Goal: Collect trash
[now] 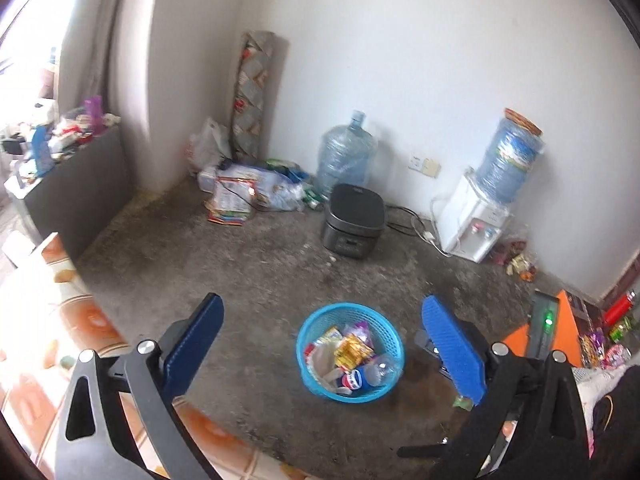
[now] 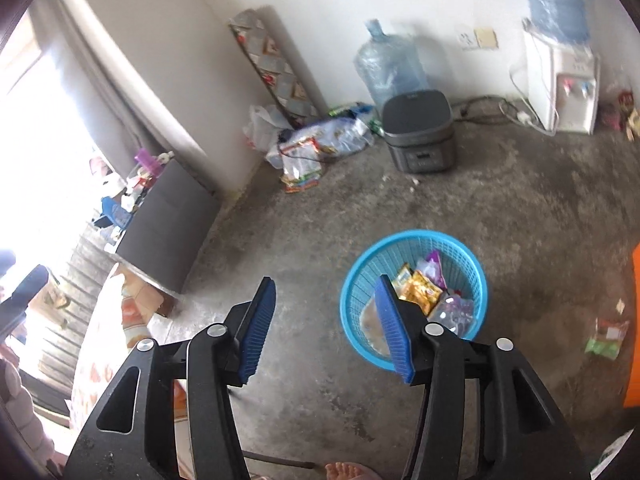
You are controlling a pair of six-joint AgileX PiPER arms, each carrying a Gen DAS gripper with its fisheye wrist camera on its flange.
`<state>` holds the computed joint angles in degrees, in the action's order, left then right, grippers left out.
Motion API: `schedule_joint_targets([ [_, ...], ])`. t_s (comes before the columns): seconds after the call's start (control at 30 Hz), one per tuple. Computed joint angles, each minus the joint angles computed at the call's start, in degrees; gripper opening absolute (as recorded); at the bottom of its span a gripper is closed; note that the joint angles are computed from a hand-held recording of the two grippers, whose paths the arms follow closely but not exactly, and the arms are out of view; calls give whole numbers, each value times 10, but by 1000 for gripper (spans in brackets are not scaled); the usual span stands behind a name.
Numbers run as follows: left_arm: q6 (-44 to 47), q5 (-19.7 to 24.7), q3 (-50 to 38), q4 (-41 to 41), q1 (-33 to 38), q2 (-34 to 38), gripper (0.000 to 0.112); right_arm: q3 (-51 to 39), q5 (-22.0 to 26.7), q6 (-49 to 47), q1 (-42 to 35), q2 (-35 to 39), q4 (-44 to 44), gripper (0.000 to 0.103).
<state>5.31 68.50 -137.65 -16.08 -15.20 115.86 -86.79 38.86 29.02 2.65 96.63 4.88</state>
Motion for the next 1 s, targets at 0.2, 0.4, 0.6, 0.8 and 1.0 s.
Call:
schedule_joint_targets([
  [0.2, -153, -68, 237, 272, -32, -199, 97, 5, -8, 111, 146, -96, -252, 78],
  [0.4, -165, -118, 438, 338, 8, -372, 97, 36, 11, 280, 305, -161, -554, 95],
  [0.6, -274, -114, 600, 393, 45, -507, 97, 30, 74, 235, 398, -159, -561, 95],
  [0.8, -385, -55, 711, 447, 37, -560, 97, 39, 174, 136, 433, -127, -435, 95],
  [1.0, -392, -26, 756, 440, 33, -564, 97, 45, 268, 147, 465, -111, -437, 95],
])
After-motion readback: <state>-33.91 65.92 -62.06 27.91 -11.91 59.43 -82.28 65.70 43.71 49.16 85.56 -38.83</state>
